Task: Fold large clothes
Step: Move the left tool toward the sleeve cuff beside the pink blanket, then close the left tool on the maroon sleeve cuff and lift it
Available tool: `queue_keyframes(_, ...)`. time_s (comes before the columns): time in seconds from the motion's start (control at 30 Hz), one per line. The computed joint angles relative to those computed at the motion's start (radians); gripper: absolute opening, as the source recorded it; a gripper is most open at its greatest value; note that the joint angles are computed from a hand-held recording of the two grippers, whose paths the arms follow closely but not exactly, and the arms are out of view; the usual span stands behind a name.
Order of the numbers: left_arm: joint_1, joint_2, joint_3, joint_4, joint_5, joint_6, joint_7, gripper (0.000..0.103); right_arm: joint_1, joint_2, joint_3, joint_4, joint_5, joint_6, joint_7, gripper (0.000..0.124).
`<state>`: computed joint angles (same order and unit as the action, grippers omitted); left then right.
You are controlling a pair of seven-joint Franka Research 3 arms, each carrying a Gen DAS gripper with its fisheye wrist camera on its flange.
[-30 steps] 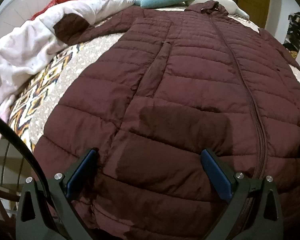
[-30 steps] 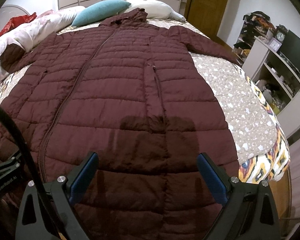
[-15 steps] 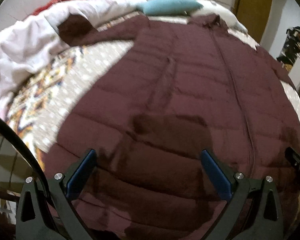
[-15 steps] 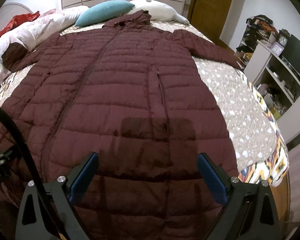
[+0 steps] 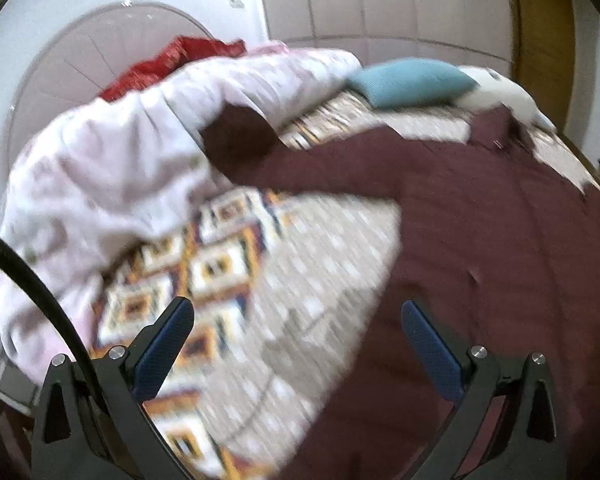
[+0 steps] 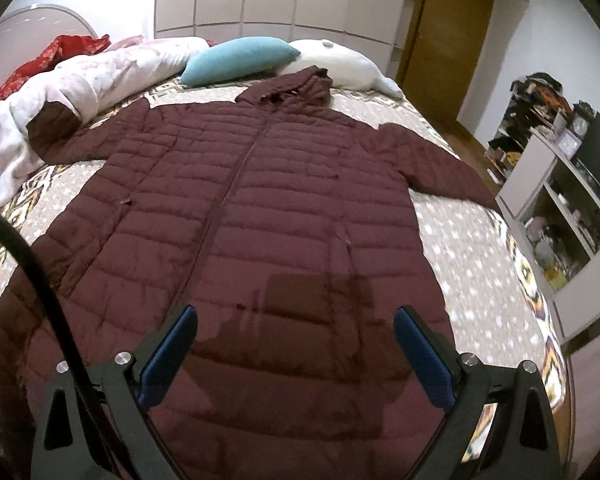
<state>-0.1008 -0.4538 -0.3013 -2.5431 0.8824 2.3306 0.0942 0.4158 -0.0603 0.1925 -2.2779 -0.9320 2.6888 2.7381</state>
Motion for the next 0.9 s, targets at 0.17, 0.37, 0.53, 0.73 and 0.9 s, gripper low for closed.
queue_keyframes(0.17,0.12,0.042,0.074,0.047,0.168,0.091,-0.007,0.103,0.016,0.074,-0.019,0.048,0.039,-0.013,-0.035,0.1)
queue_keyframes(0.37,0.234,0.185,0.153,0.188,0.272,0.143,0.026,0.099,0.043,0.145,-0.066,0.076,0.104,0.008,-0.089,0.1)
queue_keyframes(0.53,0.268,0.33,0.2,0.306,0.278,0.142,0.048,0.093,0.058,0.194,-0.105,0.096,0.145,0.056,-0.097,0.1)
queue_keyframes(0.73,0.274,0.49,0.264,0.426,0.248,0.135,0.07,0.093,0.092,0.246,-0.15,0.139,0.153,0.074,-0.082,0.1)
queue_keyframes(0.9,0.285,0.579,0.314,0.511,0.247,0.182,0.082,0.093,0.117,0.261,-0.174,0.15,0.136,0.077,-0.071,0.1)
